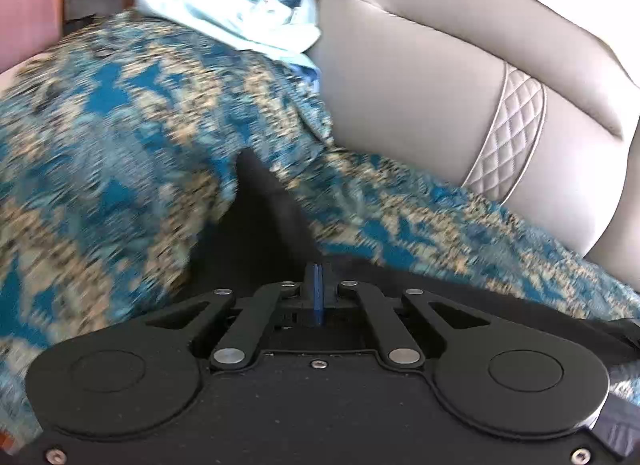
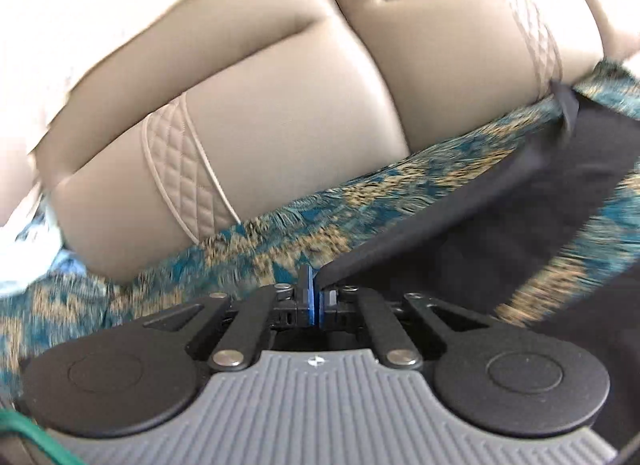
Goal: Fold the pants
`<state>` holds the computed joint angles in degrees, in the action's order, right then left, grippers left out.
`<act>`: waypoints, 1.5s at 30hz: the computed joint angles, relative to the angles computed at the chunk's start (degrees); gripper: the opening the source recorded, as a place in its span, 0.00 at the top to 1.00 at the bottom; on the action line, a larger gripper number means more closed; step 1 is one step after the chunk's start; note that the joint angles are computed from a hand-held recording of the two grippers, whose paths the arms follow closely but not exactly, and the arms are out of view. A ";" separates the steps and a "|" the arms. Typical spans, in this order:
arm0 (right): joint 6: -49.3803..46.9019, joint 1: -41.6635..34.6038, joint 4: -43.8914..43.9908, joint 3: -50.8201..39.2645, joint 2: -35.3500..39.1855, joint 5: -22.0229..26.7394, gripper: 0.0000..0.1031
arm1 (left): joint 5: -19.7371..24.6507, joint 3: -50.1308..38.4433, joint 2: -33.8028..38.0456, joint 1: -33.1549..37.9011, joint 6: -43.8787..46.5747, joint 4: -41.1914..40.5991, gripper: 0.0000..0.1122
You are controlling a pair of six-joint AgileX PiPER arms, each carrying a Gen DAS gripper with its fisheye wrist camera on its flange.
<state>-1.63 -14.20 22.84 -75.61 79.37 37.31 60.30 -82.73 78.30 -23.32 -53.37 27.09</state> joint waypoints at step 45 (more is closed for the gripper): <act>-22.95 -19.00 9.90 20.29 -25.62 17.02 0.92 | 3.93 17.09 -18.38 3.17 -4.26 0.38 0.89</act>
